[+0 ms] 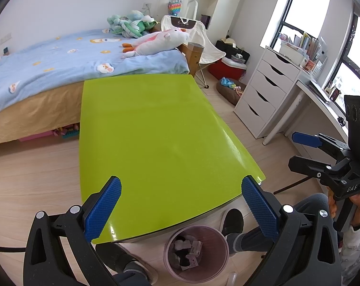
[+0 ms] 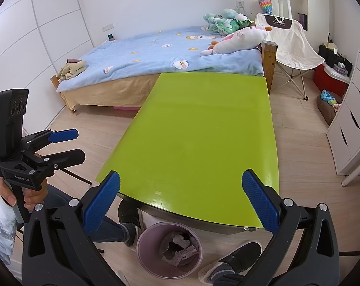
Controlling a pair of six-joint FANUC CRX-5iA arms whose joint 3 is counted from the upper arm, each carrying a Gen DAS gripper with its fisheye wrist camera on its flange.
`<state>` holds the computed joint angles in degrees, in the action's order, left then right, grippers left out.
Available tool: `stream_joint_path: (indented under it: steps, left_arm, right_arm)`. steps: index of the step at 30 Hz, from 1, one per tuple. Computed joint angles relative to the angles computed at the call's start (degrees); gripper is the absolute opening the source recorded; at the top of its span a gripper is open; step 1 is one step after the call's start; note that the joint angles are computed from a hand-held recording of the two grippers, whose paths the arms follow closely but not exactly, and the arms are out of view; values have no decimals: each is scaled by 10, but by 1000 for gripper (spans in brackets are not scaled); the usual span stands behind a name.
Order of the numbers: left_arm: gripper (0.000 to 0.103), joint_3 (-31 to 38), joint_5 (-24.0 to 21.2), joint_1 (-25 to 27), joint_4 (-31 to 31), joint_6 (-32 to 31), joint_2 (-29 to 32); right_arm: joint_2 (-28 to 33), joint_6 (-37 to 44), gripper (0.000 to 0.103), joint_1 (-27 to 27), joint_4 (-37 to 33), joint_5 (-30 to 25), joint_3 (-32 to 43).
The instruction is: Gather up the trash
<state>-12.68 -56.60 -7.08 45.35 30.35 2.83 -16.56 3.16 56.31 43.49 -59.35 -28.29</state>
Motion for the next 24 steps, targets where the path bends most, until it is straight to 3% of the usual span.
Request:
stream_joint_path:
  steps: [24]
  left_arm:
    - [97, 9, 5, -2, -17, 10, 4]
  right_arm:
    - [-2, 0, 100, -2, 0, 3, -3]
